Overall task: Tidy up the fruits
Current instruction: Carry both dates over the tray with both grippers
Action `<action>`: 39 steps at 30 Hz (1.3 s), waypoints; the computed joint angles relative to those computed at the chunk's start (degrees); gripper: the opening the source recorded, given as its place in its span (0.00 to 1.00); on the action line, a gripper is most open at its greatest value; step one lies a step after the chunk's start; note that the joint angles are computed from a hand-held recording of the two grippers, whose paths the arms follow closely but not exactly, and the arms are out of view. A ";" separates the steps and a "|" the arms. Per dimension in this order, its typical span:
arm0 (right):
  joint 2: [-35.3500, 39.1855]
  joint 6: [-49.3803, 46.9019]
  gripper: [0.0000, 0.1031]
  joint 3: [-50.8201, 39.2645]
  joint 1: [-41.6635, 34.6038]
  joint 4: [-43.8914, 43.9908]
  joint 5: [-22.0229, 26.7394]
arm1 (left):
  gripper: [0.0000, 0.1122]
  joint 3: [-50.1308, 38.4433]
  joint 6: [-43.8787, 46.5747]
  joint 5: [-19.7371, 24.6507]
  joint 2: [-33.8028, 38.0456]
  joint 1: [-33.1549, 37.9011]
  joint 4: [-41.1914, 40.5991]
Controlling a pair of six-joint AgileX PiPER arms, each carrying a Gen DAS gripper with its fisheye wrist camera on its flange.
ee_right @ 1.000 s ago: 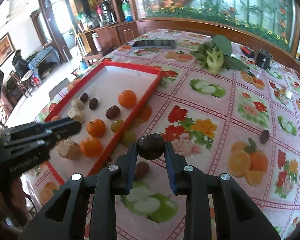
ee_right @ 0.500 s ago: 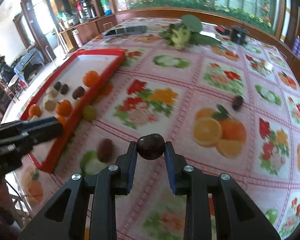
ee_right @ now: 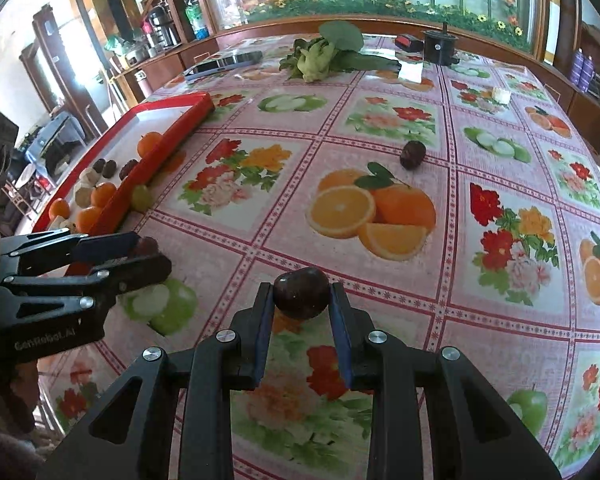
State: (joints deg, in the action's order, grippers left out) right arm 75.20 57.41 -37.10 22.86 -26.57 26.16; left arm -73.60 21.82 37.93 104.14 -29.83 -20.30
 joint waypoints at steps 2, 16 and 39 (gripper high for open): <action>-0.19 -1.49 0.27 0.74 -0.75 1.17 -1.28 | 0.46 -0.03 -1.14 0.15 0.50 -0.05 0.62; 0.15 -1.56 0.27 0.58 -0.41 -0.41 -1.13 | 0.25 2.05 -1.11 -5.15 0.12 -0.21 -0.03; 3.28 4.26 0.27 -8.20 7.72 -4.25 8.94 | 0.25 5.85 6.39 -3.86 -6.34 1.45 -7.56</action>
